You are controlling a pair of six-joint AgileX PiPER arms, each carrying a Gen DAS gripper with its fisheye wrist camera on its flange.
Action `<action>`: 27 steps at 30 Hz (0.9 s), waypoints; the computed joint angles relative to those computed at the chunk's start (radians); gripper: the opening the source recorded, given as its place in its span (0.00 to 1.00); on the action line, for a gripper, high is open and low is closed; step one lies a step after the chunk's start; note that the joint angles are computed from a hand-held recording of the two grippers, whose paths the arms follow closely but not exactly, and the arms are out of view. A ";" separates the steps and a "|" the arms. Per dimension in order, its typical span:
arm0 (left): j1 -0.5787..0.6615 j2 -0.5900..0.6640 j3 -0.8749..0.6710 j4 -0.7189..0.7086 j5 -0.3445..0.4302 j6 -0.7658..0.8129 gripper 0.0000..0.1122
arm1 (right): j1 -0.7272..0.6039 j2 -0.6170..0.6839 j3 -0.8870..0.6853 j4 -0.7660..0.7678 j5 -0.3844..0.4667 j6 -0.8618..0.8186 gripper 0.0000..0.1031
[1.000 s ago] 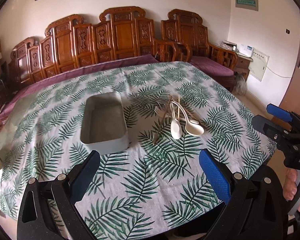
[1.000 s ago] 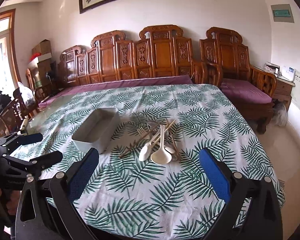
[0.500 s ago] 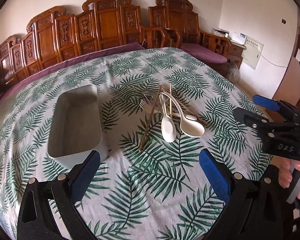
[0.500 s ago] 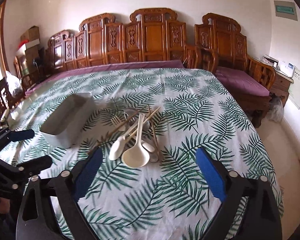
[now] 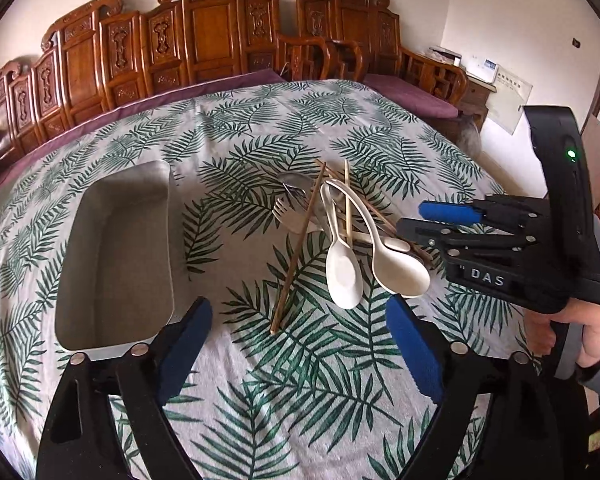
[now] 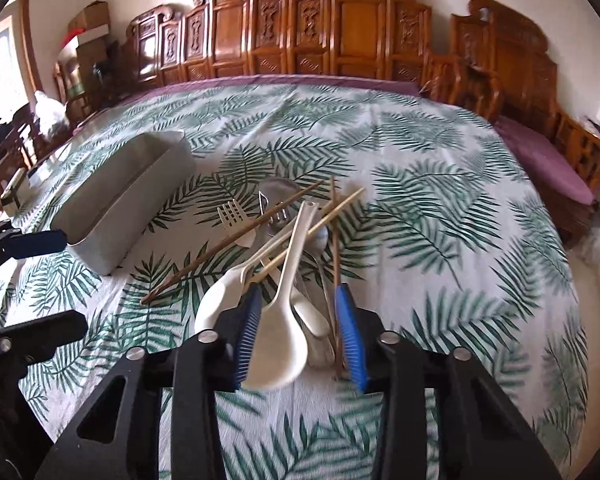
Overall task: Organize utensils
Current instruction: 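Move the right tool to the utensil pile and grasp a white plastic spoon, then lift the white spoon with the right tool while the left tool grasps another white plastic spoon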
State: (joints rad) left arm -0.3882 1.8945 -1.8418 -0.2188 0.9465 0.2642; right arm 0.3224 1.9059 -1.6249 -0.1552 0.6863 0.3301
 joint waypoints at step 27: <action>-0.044 0.221 -0.287 0.049 0.135 -0.079 0.68 | -0.080 0.005 -0.009 0.233 0.034 -0.232 0.02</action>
State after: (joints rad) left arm -0.4323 2.1155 -2.1284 -0.1699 1.0816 0.1855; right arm 0.2423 1.9108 -1.6337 0.0773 0.7198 0.0977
